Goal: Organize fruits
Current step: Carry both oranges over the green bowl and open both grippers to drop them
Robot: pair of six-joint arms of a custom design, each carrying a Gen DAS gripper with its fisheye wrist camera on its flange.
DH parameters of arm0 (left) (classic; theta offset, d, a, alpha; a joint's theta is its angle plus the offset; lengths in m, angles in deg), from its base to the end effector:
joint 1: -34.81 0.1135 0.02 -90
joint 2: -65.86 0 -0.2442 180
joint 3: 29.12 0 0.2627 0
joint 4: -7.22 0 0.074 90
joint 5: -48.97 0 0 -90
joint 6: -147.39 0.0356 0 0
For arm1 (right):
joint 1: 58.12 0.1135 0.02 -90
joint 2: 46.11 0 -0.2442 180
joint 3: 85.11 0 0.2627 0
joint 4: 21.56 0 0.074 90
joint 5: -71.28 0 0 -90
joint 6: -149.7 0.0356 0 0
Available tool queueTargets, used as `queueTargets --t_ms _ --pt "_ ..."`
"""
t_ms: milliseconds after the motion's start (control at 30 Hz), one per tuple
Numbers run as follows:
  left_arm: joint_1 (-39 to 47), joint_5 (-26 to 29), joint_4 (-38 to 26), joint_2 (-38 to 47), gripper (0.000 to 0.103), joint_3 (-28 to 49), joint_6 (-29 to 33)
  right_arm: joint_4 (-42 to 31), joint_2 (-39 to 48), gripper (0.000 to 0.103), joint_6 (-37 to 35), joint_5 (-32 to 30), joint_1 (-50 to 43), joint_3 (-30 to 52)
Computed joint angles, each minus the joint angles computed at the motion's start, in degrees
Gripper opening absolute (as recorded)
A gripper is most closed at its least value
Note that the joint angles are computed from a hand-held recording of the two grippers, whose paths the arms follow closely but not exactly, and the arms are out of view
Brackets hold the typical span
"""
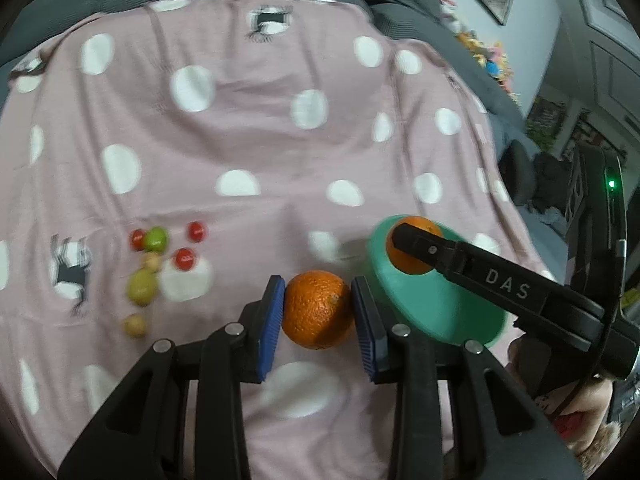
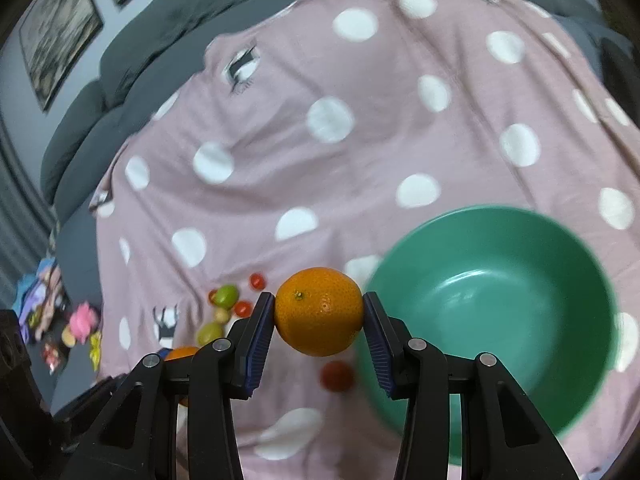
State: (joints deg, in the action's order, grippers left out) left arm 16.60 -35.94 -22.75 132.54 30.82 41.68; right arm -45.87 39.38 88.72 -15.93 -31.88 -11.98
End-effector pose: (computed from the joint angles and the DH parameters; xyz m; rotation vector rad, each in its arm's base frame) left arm 0.2574 -0.0880 0.2415 0.0989 2.2396 -0.4233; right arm 0.3105 0.1511 0.2353 0.0822 2.2508 0.4759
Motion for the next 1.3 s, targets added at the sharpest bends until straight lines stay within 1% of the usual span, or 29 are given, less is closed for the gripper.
queueTargets --t_ms 167,300,367,567,833,933,1100,1167,1233,1267,1300 --pt "-7.4 -3.1 2.2 7.3 0.033 5.5 -0.8 -0.4 -6.0 0.047 -0.1 1.2 -4.2 -4.0" --pt "-10.4 -2.5 2.8 13.8 0.033 10.3 -0.7 -0.6 -9.1 0.047 -0.1 -0.1 -8.3 -6.5" --pt "-11.6 -3.5 2.5 16.9 0.033 12.6 -0.6 -0.7 -9.9 0.047 0.2 -1.0 -10.2 -7.4" --pt "-13.6 -2.3 2.0 24.1 0.033 17.5 -0.7 -3.2 -7.0 0.047 1.6 -2.1 -13.9 -6.2" --pt "-15.4 -2.1 1.0 29.8 0.033 21.3 -0.3 -6.2 -3.5 0.047 2.6 -2.7 -16.3 -5.0" --pt "-15.6 -1.9 1.1 31.2 0.034 21.9 -0.6 -7.9 -1.9 0.047 2.4 -3.2 -16.7 -3.8" --pt "-15.0 0.7 2.9 31.1 0.038 20.8 -2.0 -10.3 0.0 0.047 2.1 -2.0 -16.5 -2.0" --pt "-14.9 0.3 3.7 29.3 0.047 19.5 -2.0 -10.6 0.5 0.05 2.2 -2.5 -16.7 -1.6" --pt "-14.6 0.1 4.1 27.2 0.054 17.9 -1.8 -9.6 0.1 0.056 2.2 -2.5 -16.7 -2.1" --pt "-14.0 0.7 4.2 26.4 0.056 17.3 -1.7 -8.6 -0.6 0.06 2.0 -2.4 -16.5 -2.8" --pt "-13.4 1.1 4.0 25.4 0.056 16.8 -1.7 -8.4 -1.0 0.06 1.9 -2.0 -16.1 -2.8"
